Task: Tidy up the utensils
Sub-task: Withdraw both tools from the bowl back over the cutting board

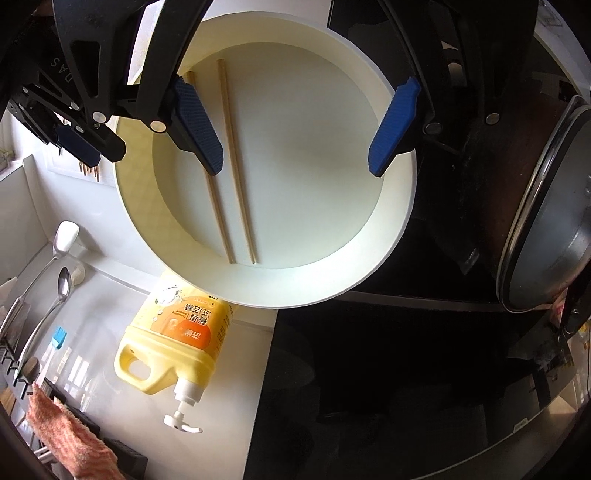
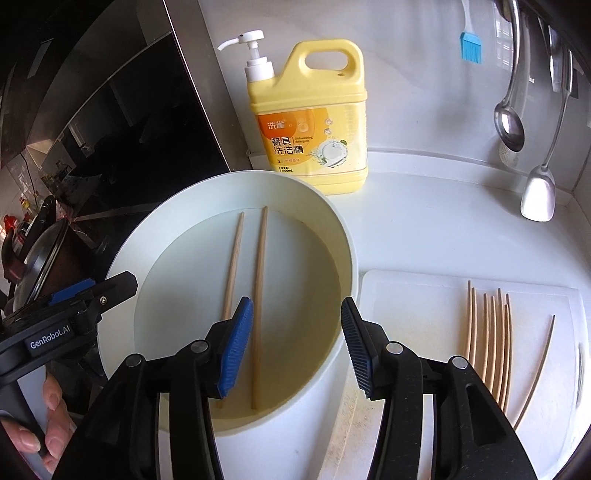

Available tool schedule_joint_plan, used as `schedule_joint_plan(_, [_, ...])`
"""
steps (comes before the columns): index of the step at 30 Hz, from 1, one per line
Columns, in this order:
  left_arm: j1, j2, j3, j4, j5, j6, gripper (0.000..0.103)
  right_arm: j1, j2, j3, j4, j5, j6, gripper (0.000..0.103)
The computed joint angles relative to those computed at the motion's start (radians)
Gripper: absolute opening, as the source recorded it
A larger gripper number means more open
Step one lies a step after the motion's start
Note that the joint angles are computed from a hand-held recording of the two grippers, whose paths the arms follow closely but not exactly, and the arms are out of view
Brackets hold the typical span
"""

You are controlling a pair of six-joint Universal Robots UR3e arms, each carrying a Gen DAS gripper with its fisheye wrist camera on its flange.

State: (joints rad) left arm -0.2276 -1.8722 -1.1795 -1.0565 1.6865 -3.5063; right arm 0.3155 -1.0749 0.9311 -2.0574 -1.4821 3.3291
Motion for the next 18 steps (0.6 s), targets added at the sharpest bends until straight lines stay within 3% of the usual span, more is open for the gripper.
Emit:
schedule_joint_plan(9, [-0.143, -0.081, 0.155, -0.054, 0.066, -0.048, 0.085, -0.085, -0.283, 0.365, -0.139, 0.008, -0.028, 0.056])
schedule_joint_plan(11, [-0.182, -0.107, 0.194, -0.062, 0.076, -0.070, 0.091, -0.119, -0.357, 0.452, -0.160, 0.018, -0.048, 0.057])
schedule_joint_plan(18, [-0.329, -0.229, 0.382, -0.118, 0.146, -0.174, 0.094, -0.355, -0.647, 0.756, -0.147, 0.130, -0.184, 0.060])
